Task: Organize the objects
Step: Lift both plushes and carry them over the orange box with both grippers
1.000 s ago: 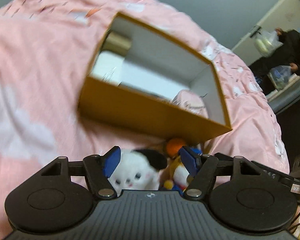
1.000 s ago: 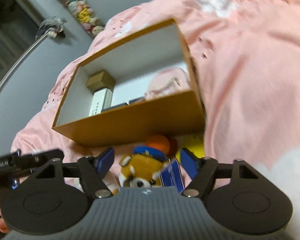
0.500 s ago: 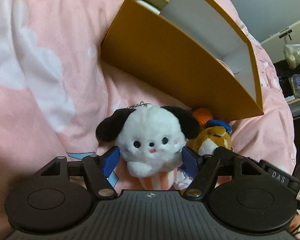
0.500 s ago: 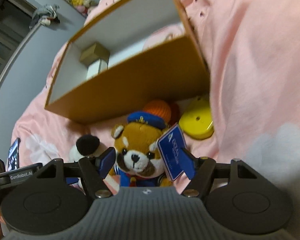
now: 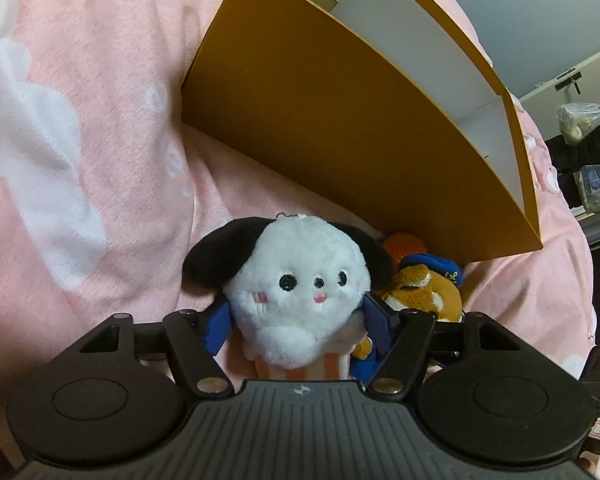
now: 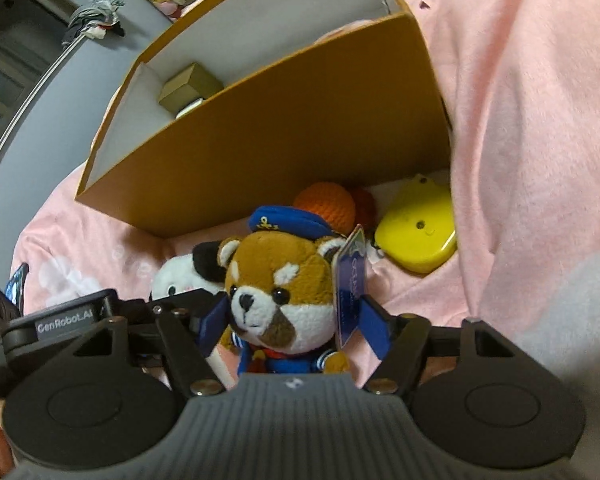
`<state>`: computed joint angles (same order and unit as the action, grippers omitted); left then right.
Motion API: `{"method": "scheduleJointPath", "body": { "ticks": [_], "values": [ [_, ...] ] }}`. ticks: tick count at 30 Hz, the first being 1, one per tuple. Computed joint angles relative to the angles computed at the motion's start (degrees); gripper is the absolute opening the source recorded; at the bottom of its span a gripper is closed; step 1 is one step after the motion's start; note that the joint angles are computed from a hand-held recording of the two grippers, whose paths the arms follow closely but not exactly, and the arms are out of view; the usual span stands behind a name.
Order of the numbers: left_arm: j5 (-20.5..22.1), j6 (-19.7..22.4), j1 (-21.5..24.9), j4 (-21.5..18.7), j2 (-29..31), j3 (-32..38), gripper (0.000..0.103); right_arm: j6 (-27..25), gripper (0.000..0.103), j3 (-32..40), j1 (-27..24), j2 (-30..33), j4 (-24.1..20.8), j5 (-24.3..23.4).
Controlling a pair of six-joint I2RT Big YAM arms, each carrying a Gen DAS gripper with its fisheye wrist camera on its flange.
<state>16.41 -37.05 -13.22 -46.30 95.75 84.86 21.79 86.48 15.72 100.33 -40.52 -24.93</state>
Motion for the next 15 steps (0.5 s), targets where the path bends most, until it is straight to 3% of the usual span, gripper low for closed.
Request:
{"method": "scheduleJointPath", "body": {
  "ticks": [3, 9, 12, 15],
  "values": [
    [0.7, 2.61, 0.09, -0.95, -1.02, 0.04, 0.073, -1.37, 0.056, -0.68, 0.13, -1.4, -0.15, 0.29],
    [-0.43, 10.05, 0.1, -4.16, -3.7, 1.01, 0.071, -5.99, 0.054, -1.37, 0.92, -4.68, 0.09, 2.77],
    [-0.08, 12.74, 0.1, -4.51, -4.74, 2.72, 0.071, -9.03, 0.054, 0.11, 1.66, -5.85, -0.34, 5.49],
    [1.43, 15.05, 0.4, -5.68, -4.93, 6.29, 0.07, -10.86, 0.054, 4.1, 1.15, -5.59, -2.83, 4.82]
  ]
}}
